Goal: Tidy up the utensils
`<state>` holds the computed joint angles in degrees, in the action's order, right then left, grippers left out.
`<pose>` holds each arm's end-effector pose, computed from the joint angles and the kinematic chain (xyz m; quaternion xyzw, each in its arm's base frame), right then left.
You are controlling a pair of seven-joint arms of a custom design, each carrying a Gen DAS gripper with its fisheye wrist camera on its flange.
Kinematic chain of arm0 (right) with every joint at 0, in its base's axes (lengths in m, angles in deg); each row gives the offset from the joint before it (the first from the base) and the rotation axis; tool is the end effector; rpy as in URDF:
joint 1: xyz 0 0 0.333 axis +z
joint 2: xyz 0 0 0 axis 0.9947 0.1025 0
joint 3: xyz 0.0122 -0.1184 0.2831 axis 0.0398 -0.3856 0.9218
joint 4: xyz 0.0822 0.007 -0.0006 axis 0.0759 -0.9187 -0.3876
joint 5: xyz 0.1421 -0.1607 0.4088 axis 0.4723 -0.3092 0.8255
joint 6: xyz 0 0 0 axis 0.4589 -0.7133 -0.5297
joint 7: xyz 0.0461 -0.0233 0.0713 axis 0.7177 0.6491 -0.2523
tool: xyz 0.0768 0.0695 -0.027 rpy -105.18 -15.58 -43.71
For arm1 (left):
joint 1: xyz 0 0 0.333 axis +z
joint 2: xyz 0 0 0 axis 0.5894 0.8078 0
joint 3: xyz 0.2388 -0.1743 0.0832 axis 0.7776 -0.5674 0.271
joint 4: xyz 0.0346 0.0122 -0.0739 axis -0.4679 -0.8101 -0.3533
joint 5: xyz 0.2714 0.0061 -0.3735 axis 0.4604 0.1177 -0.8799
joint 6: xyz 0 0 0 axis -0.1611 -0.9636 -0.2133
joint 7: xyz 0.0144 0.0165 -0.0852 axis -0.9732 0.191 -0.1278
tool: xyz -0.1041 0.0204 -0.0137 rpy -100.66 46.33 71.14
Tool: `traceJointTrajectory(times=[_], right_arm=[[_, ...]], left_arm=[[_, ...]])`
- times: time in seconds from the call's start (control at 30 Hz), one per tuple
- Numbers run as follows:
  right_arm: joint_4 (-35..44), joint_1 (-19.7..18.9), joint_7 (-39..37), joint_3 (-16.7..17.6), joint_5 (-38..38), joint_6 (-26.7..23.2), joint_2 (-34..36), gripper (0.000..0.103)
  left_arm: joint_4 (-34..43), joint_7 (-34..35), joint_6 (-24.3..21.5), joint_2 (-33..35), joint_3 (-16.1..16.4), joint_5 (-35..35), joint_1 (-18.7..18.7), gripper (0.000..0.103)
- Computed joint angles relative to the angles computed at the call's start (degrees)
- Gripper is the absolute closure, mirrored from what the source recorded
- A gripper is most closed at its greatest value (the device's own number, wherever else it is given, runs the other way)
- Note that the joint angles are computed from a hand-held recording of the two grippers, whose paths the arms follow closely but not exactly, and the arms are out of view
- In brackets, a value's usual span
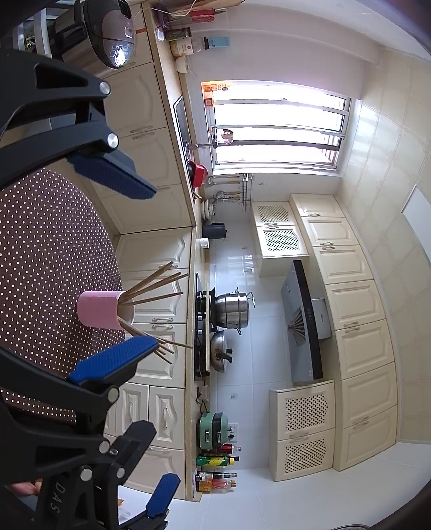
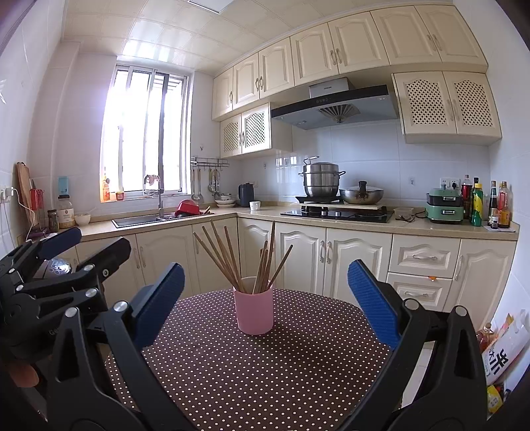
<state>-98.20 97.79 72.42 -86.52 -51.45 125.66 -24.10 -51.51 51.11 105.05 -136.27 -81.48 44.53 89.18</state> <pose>0.5649 0.2208 0.5398 -0.6207 0.3826 -0.3363 0.5961 0.4913 -0.2029 0.5572 -0.5906 0.4341 -0.3668 0.5729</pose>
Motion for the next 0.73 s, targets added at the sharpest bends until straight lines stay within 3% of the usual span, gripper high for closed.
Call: traceJointTrajectory(times=[0.53,0.73], right_arm=[[0.94,-0.14,1.00,0.09,-1.19,-0.82,0.82,0.006],[2.74,-0.90,5.97,-0.13,-6.06,-2.27,2.13,0.006]], left_arm=[[0.64,0.02,-0.66,1.89,-0.26,0.52,0.16,0.020],[1.67,0.47,-1.14,5.28,-0.61,1.00,0.48,0.020]])
